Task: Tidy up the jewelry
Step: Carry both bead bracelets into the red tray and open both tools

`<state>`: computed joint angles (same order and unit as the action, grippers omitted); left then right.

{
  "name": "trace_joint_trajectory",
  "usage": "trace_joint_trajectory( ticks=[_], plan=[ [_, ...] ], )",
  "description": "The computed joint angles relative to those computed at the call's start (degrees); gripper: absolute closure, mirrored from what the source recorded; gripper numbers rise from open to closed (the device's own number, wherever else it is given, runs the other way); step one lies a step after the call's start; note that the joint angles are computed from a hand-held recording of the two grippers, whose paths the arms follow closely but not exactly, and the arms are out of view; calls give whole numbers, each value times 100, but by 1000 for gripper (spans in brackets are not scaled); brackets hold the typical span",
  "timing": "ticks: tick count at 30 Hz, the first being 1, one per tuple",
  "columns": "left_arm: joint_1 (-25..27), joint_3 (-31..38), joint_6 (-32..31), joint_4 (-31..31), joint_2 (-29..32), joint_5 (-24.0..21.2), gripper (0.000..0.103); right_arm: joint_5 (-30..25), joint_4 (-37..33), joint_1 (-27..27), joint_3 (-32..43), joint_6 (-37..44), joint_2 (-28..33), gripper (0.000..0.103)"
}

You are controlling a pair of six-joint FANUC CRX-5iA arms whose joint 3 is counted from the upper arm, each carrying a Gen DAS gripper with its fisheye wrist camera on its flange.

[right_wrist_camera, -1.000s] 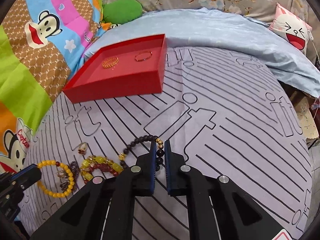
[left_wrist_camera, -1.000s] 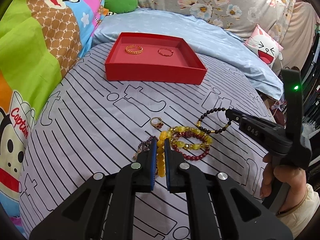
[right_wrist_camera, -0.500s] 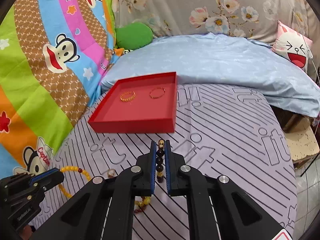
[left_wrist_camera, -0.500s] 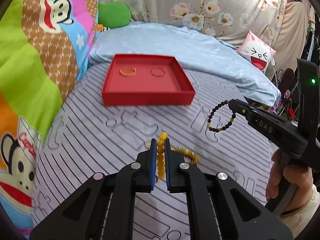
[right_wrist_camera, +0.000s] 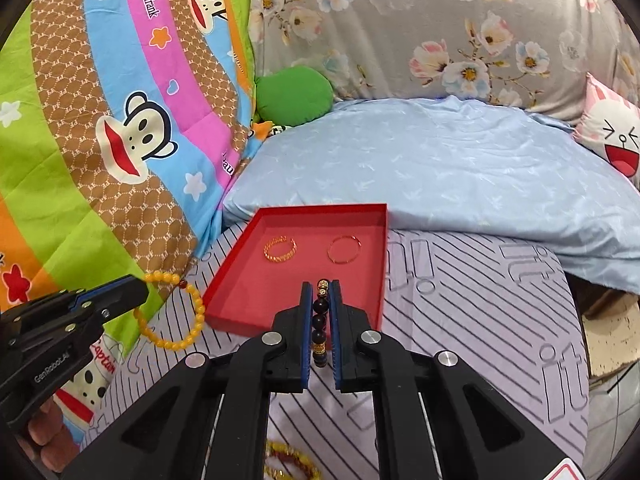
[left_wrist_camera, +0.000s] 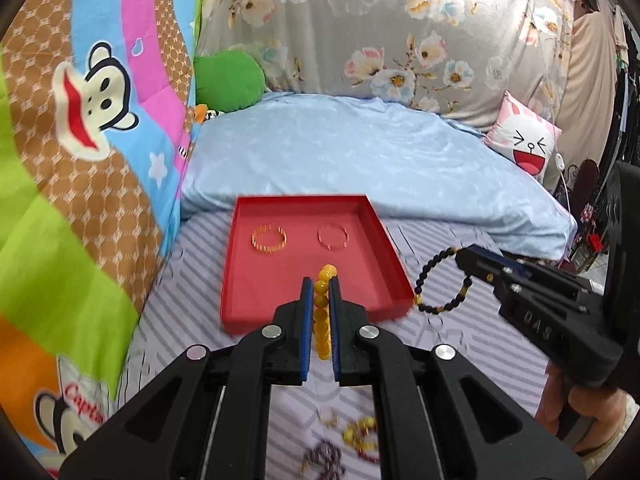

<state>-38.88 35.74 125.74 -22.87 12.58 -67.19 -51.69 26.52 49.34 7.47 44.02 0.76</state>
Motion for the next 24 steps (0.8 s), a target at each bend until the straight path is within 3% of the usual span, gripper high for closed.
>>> trace_joint_trajectory(
  ticks=[11,24],
  plan=[
    [634,901,-550,430,979,4,96,-228,-759,-373,1436,942,1266,95],
    [1099,1095,-644,924,1632,-70,96,-734,-1629,-712,2570,1352,2389,95]
  ],
)
